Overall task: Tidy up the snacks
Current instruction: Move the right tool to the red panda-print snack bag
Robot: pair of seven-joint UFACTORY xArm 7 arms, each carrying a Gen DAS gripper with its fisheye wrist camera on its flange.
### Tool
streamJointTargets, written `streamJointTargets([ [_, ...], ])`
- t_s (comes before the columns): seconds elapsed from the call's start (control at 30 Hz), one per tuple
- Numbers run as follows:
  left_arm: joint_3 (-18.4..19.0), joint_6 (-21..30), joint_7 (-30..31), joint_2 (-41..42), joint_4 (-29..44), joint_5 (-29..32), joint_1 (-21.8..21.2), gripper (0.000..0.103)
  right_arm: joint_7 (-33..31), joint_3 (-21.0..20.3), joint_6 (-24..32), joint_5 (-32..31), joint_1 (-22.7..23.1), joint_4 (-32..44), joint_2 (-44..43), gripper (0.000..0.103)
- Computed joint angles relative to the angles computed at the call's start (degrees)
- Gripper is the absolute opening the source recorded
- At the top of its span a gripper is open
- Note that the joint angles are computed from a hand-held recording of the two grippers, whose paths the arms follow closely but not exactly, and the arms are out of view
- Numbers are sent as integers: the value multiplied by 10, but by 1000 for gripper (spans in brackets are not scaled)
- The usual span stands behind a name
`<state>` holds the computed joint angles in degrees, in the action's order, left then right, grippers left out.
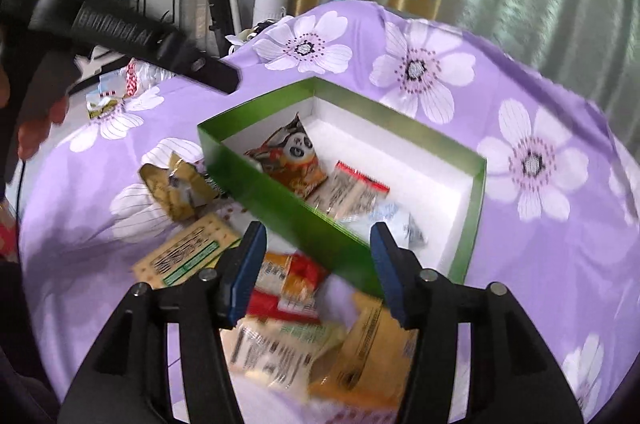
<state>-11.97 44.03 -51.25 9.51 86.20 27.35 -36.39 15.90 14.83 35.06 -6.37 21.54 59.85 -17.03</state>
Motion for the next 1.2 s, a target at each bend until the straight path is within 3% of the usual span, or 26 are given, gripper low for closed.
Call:
streamJointTargets([
  [0.47, -43, -13, -39, -75, -146, 19, -1, 84, 100, -7, 30, 102, 23, -94, -104, 58],
  [0.57, -50, -16, -50, -73, -156, 41, -5, 84, 109, -18, 19, 133, 33, -118, -122, 58],
  [0.77, -51, -71, -24, -55, -163, 0, -9, 84, 107, -35, -13, 187, 51, -138, -122, 58],
  [0.93, -45, -73, -18, -28, -138, 25, -27, 84, 92, -42, -33, 210, 60, -135, -97, 57],
  [1.03, -41, -94, 4, -19, -136, -4, -28, 84, 83, -56, -44, 235, 64, -135, -88, 55],
  [1.2, -41, -146, 57, -2, -134, -107, -16, 84, 42, -80, -36, 272, 65, -94, -38, 54],
])
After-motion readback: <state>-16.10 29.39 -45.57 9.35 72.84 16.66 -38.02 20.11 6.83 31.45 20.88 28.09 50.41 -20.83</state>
